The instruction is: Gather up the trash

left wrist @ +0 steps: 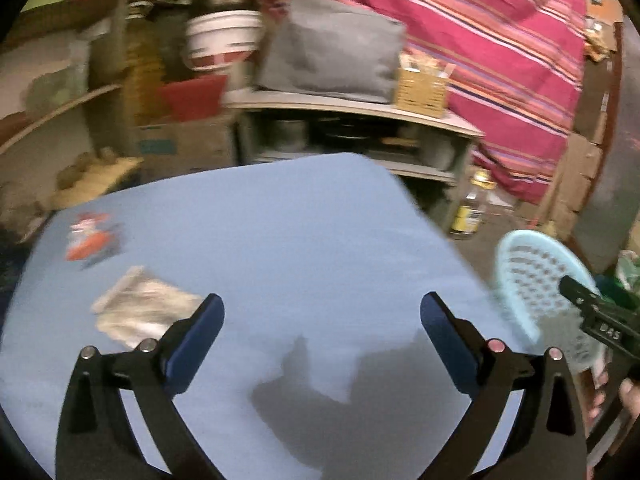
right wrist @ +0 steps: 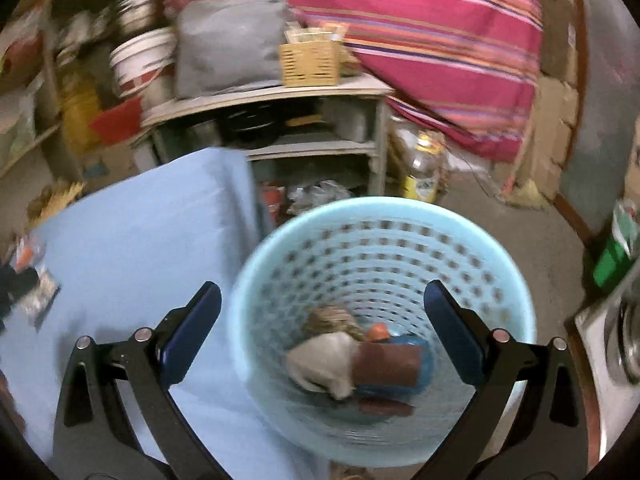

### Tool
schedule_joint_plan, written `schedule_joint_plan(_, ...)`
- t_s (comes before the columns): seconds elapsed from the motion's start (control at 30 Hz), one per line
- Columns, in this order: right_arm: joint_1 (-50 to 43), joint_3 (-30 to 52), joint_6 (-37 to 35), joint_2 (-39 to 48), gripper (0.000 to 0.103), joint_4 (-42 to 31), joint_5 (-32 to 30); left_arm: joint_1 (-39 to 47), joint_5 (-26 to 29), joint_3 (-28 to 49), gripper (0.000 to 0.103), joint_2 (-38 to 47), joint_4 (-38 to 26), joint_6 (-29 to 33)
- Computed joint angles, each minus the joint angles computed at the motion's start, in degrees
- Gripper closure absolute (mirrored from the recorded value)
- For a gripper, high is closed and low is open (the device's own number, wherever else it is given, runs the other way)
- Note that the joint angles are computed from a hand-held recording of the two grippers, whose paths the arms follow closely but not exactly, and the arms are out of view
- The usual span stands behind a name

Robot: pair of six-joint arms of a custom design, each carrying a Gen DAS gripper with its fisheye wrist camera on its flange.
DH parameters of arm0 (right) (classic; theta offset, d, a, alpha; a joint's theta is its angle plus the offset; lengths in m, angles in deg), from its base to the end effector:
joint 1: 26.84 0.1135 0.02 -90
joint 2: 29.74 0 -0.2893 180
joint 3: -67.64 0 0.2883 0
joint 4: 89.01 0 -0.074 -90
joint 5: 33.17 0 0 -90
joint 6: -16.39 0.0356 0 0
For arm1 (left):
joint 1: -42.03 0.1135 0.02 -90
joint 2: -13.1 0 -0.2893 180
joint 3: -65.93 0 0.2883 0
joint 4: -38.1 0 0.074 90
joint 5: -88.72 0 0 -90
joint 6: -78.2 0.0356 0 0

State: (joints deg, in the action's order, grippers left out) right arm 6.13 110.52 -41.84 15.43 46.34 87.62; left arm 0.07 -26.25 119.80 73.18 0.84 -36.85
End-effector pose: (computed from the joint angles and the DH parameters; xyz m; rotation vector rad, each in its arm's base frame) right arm 0.1572 0.0802 0.2307 0.2195 2.2390 -0.0477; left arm 0.1881 -0.1489 0.2599 0.1183 2.2438 -0.1179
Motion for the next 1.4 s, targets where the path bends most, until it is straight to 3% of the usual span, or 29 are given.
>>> schedule_joint_plan(0.2,9.7,6.1,4.1,15.8,0.004,4.9,2.1,18.7,6.3,-6.9,0.006,-10.7,0.1,12.0)
schedule_joint_plan(0.3,12.9,9.8,5.4,22.2,0.004,6.4,3.9,30.6,13.2,-9.3,0.006,-14.3,1.5,17.3)
schedule_joint_plan(0.47,15.9,16.7,6.6,32.8,0.004,9.5,1.9,48.5,26.0,-10.3,0.004,-13.1,2.4,22.4)
schedule_joint_plan(0.57,18.6,22.5,7.0,39.7,0.004,10.0,2.0,55.7,29.0,-11.0,0.004,-11.3,4.2,26.0)
schedule_joint_plan(0.87,23.0,43.2,6.3,60.8,0.004,8.3,-1.1,66.5,34.3,-10.5,0.004,-6.3,6.8,31.9)
schedule_joint_plan(0.97,23.9,49.8,6.1,66.3,0.004,6.1,-2.1,71.4,39.3,-8.8,0.004,-5.3,5.6,32.7)
schedule_joint_plan(1.07,25.0,56.9,5.1,72.1,0.005,0.8,-1.0,73.8,40.0,-8.2,0.004,-4.2,5.9,34.0)
schedule_joint_plan(1.2,24.9,60.0,5.5,75.2,0.007,-0.6,-2.8,76.6,40.9,-7.4,0.004,-1.6,6.3,36.1)
schedule_joint_plan(1.27,24.7,61.5,5.8,76.4,0.021,-2.3,-3.3,77.9,41.6,-7.2,0.004,-1.2,6.4,36.3)
schedule_joint_plan(1.4,24.1,59.0,6.8,75.1,0.025,0.4,-6.0,80.5,43.2,-6.1,0.004,0.5,6.8,36.3)
